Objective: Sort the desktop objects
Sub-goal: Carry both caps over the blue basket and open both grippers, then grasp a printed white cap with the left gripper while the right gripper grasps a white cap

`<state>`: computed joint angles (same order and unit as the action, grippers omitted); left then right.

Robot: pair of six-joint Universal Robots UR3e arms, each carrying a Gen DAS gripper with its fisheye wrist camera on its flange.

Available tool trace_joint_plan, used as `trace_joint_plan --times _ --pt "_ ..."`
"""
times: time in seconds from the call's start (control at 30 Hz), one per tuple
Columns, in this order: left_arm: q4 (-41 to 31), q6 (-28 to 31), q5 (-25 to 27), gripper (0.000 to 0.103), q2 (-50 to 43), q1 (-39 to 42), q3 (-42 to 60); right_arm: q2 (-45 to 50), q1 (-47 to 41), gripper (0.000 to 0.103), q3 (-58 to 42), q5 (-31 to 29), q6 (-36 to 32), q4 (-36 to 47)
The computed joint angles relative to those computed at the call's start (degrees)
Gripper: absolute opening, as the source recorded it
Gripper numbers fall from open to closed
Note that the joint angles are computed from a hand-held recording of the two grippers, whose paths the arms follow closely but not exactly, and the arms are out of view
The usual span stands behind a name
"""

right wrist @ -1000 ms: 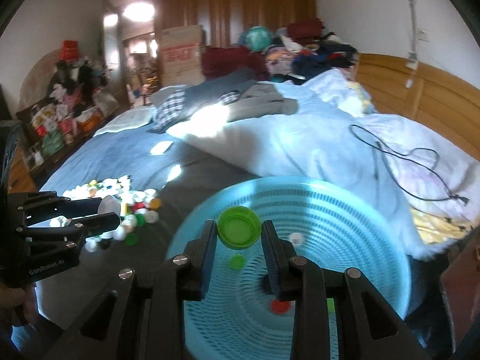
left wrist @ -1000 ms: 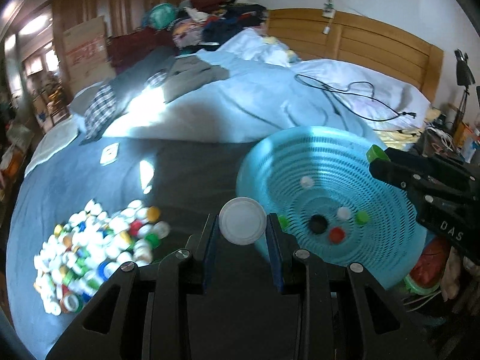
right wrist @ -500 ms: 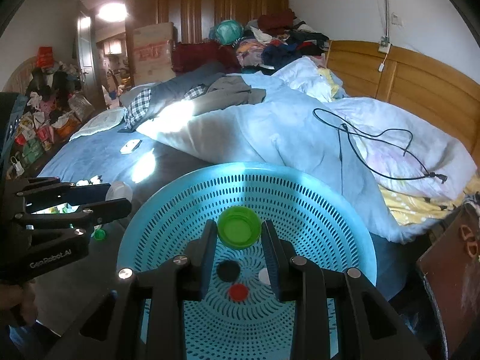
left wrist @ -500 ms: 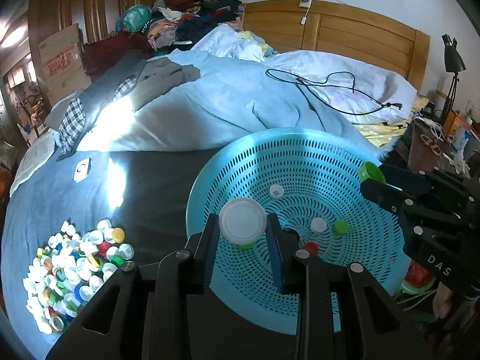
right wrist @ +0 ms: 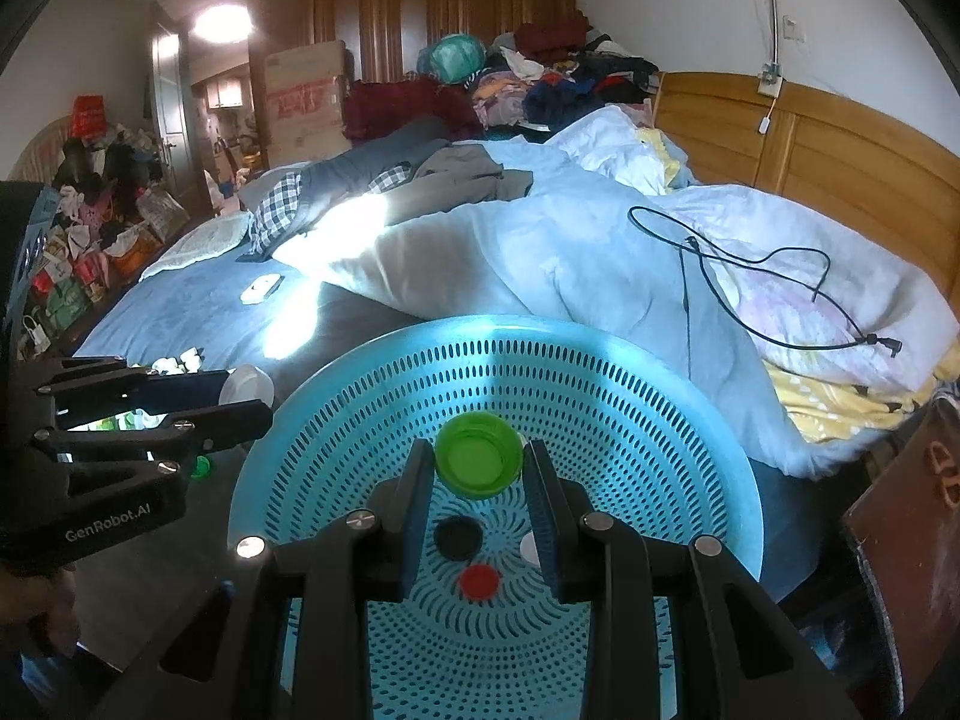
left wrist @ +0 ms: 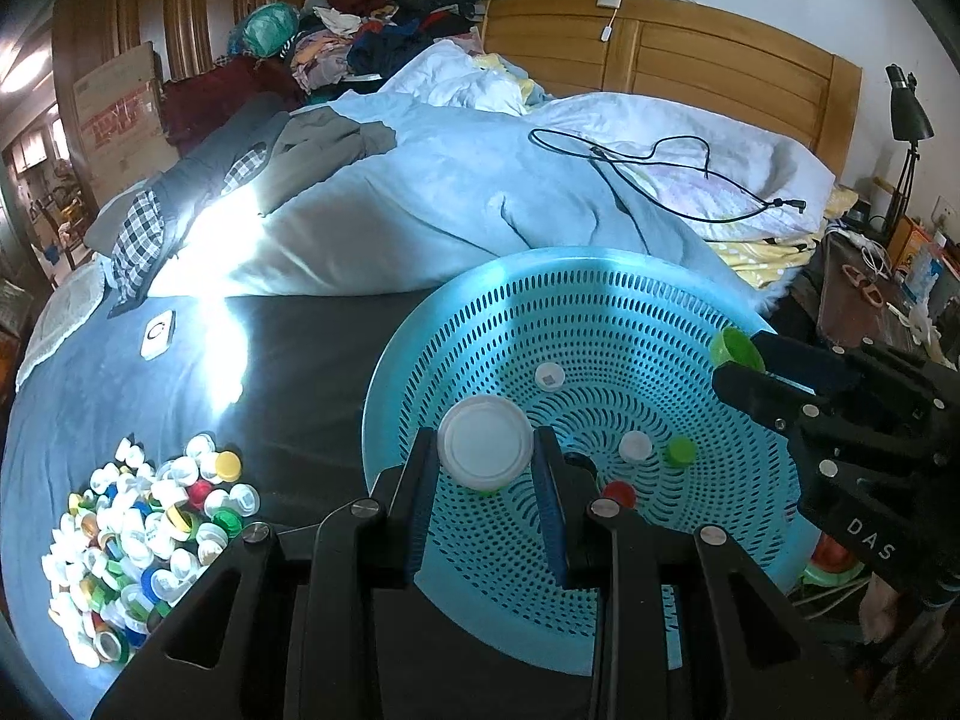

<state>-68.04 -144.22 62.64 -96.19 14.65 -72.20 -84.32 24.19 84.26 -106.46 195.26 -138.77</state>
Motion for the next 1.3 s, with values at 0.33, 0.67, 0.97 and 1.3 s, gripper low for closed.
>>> trace_joint_plan --times 0.33,0.67,0.97,1.3 --pt "3.90 -2.11 -0.57 0.074 1.01 1.24 -1.92 0.35 0.86 0.064 0.14 -2.31 0.24 -1.45" --pt "7.48 10.94 -8.22 0.074 9.76 27.29 -21.80 4.49 6.84 0.070 0.21 0.98 -1.12 -5.93" --pt "10.95 4.93 -1.65 0.073 -15.92 50.11 -7.26 18.01 13.00 0.070 -12.47 5.87 -2.59 -2.07" --pt "10.95 -2.31 2.06 0.074 -29.82 46.60 8.23 36.58 18.42 0.070 -42.26 6.26 -4.78 11.59"
